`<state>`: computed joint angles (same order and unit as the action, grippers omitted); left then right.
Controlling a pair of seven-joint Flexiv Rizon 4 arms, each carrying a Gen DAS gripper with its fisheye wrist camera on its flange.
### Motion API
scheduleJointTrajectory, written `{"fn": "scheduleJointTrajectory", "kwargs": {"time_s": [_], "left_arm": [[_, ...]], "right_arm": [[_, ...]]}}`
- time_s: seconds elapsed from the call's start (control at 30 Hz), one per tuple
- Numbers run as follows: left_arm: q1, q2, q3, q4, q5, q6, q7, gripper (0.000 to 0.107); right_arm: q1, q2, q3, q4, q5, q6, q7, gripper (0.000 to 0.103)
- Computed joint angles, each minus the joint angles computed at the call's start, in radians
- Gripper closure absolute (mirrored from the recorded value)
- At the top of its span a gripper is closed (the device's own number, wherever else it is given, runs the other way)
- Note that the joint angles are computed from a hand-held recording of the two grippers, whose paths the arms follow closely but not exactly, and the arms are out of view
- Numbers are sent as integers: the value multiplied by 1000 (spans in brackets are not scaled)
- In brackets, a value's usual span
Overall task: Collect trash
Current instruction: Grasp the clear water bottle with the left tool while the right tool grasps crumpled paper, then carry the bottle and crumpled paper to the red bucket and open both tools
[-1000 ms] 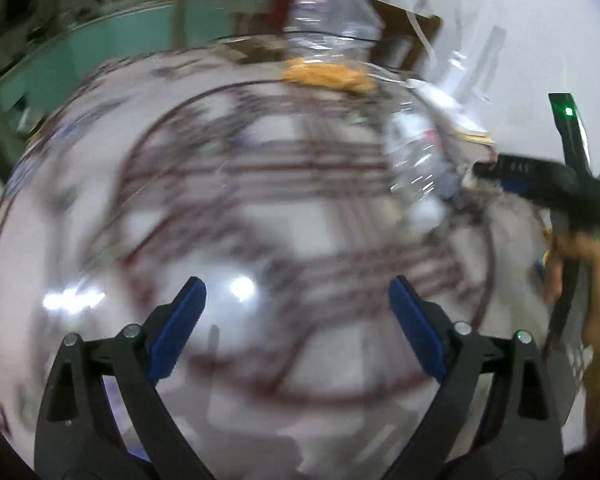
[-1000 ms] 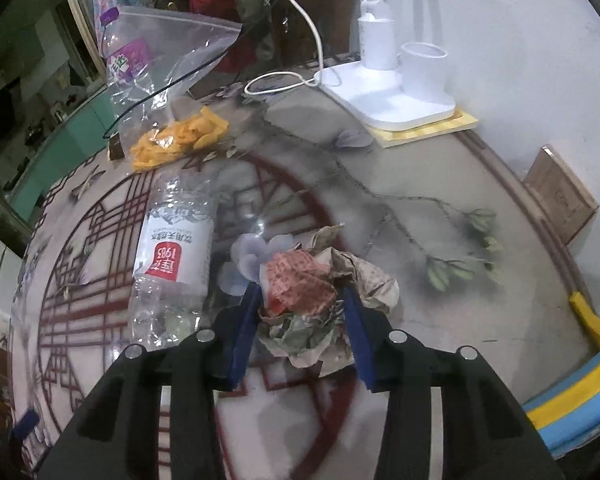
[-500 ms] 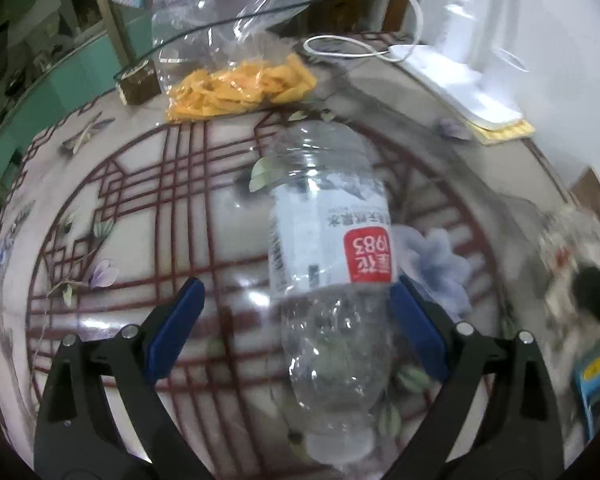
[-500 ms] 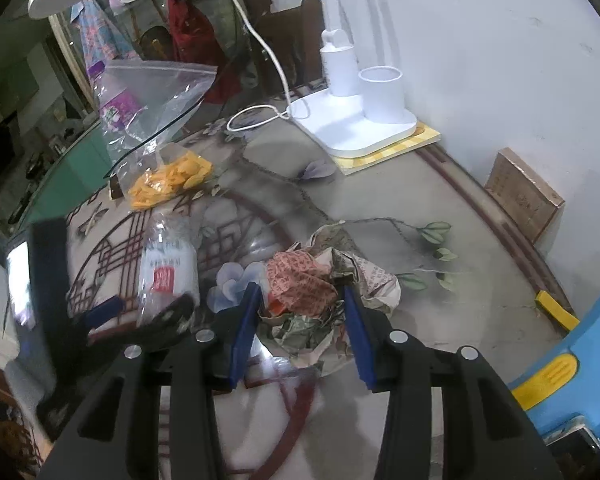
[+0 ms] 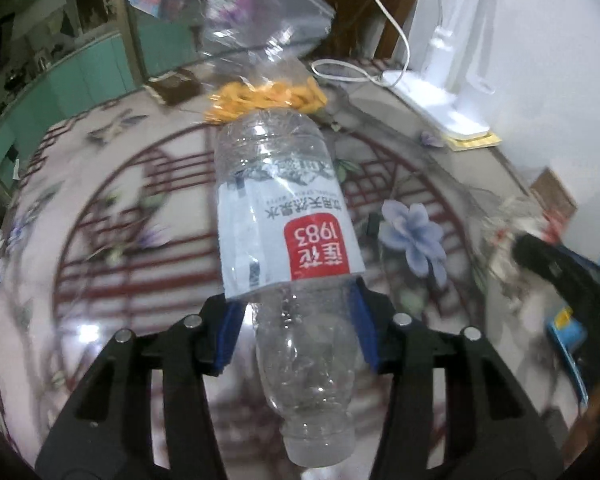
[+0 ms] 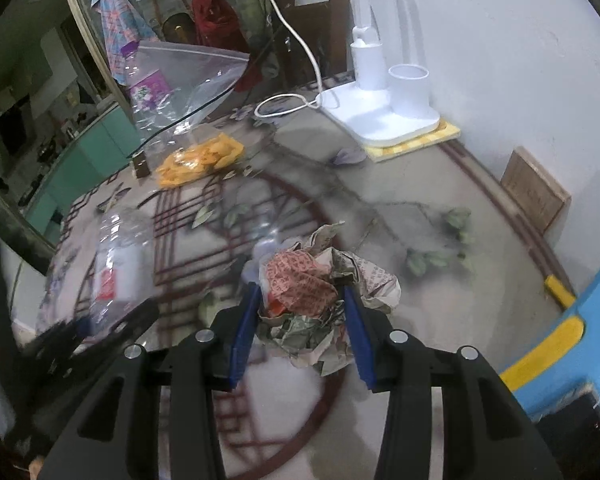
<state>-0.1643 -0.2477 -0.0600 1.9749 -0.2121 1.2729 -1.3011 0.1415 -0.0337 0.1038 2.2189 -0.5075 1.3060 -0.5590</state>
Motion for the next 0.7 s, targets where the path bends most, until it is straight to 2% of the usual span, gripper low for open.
{"fn": "scheduleJointTrajectory", "kwargs": {"time_s": [0.1,0.27,0.4,0.5,0.7], "left_arm": [[35,118,8,129,-55,26,74,59],[58,294,72,277,-177,24,176,59],[61,426,141,372,-208,42,245,59],[84,542,196,454,-170,69,288,59],[124,635,277,507,-176,49,361,59]], "right_arm": [[21,28,29,1,50,-4,-1,62],[72,71,84,10,7,8,39,61],[112,103,128,17,-102,20,103,61],[132,130,159,26,-177,52,144,60],[155,148,212,39,-401,52,314,60]]}}
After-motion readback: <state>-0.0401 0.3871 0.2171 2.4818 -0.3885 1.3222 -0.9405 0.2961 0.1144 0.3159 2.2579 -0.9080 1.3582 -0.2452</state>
